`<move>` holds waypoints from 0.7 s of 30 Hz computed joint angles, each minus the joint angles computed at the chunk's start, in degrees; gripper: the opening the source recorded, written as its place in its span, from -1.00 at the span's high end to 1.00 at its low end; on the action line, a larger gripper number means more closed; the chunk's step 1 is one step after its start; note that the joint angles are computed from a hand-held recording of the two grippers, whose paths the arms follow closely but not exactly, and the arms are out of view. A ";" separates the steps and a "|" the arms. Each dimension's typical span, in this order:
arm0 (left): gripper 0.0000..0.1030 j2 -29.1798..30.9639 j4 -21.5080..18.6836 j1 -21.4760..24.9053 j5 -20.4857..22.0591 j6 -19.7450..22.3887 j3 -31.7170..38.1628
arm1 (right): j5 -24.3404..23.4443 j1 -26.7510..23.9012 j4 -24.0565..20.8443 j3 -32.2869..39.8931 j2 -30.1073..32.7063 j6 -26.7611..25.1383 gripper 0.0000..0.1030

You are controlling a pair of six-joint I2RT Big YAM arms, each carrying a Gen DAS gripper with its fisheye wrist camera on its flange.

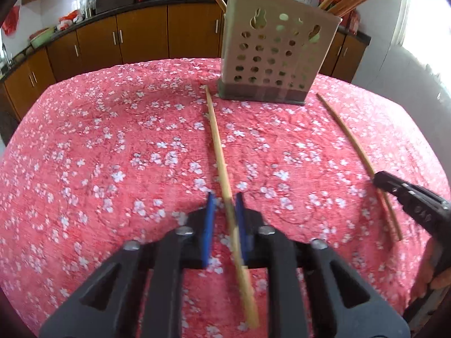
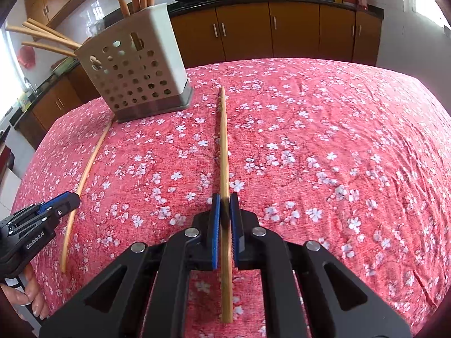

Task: Organize utensils
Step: 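Lower both tools to the cloth and close each on a chopstick, then hold the chopsticks pinched against the cloth with both tools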

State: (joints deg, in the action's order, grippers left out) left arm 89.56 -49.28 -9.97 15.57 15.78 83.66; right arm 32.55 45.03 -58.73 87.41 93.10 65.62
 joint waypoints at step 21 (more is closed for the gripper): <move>0.61 9.37 -0.61 5.38 -1.29 -0.88 11.60 | -0.36 -3.02 0.66 2.31 2.59 -4.93 0.84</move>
State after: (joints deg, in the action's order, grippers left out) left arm 98.93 -49.89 -4.58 14.28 14.90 95.27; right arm 32.19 42.01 -58.08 89.72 95.70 60.69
